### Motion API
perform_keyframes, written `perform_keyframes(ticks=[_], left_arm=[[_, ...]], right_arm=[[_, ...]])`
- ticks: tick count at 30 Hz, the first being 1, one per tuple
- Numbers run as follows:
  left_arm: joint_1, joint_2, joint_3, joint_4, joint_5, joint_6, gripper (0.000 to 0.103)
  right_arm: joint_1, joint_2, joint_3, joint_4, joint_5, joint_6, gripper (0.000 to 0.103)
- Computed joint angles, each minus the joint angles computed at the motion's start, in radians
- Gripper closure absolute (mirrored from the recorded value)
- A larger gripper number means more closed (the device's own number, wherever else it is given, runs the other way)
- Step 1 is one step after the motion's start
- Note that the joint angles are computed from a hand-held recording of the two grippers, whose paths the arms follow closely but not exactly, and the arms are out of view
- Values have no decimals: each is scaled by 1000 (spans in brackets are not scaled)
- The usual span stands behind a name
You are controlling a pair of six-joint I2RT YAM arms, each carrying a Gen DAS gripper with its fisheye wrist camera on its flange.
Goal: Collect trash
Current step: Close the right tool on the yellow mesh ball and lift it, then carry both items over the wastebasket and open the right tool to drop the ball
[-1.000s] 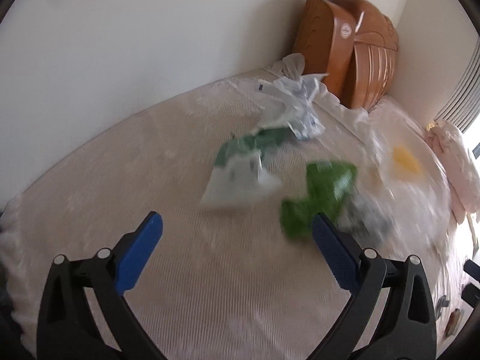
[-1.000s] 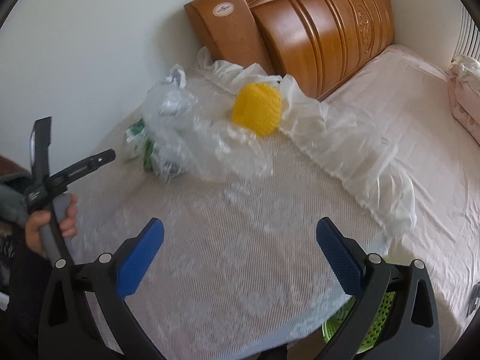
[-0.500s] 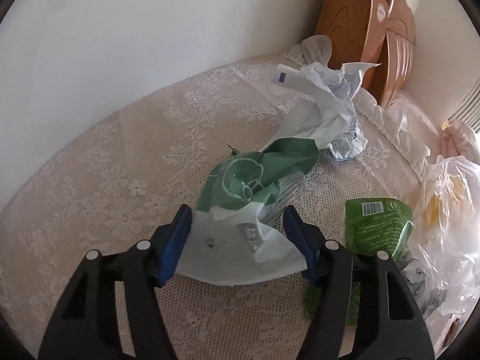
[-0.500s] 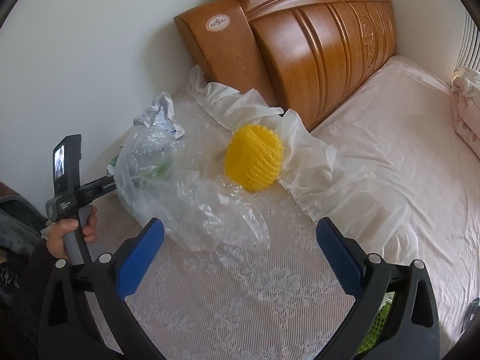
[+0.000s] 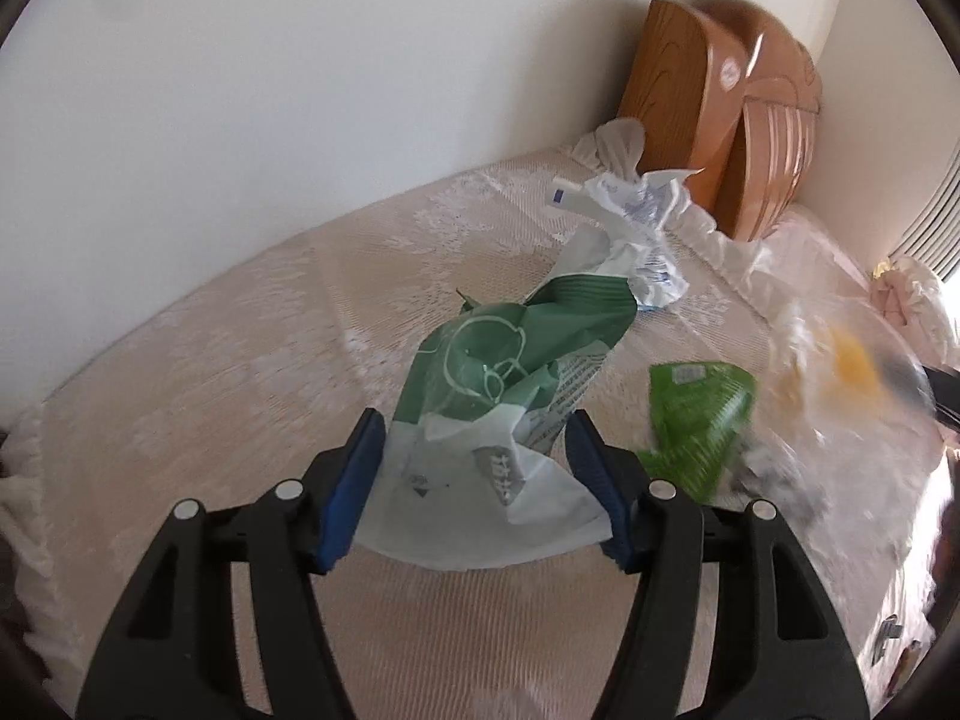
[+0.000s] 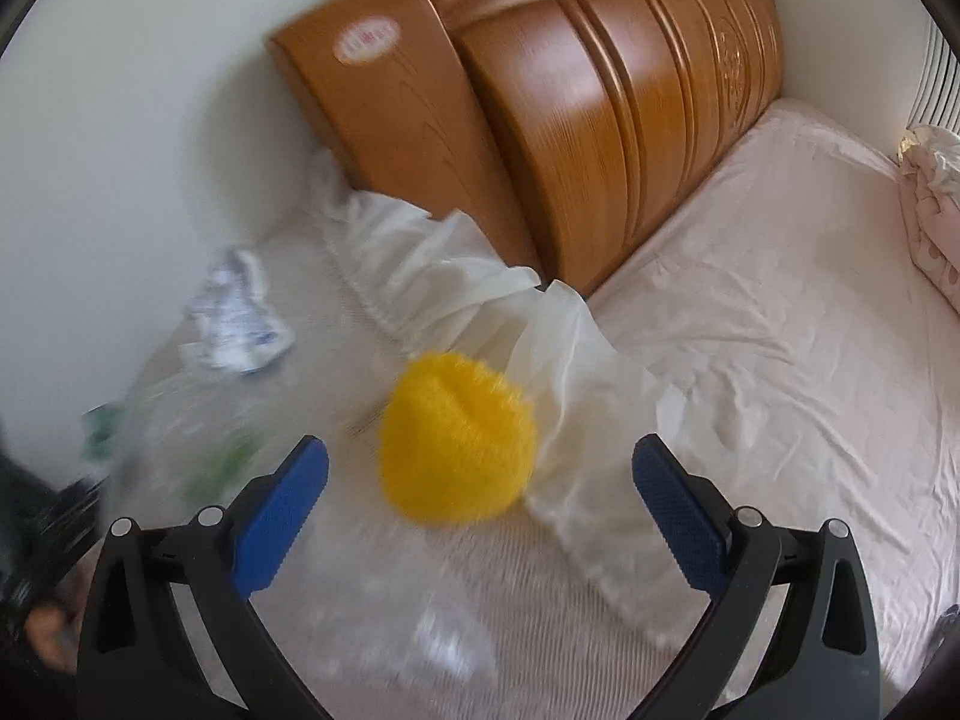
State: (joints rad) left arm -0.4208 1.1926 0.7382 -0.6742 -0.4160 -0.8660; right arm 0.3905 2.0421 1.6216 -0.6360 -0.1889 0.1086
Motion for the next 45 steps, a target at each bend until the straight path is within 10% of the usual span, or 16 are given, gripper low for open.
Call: perform_keyframes(ticks=[10, 21, 28, 34, 45], left_arm=[[-380, -132, 99, -422, -184, -442, 42], [-731, 46, 322, -628, -245, -688, 42], [-883, 258, 541, -558, -261, -611, 42], [-946, 432, 715, -457, -228, -473, 42], [-979, 746, 1081, -352, -141, -187, 42]], right_arm=[[-2, 98, 94, -20, -31, -1, 60], [-159, -297, -260, 78, -202, -34, 64], [-408, -726, -601, -36, -311, -171, 64], [-824, -984, -746, -362, -392, -522, 64], [-1581, -903, -724, -725, -419, -1215, 63]])
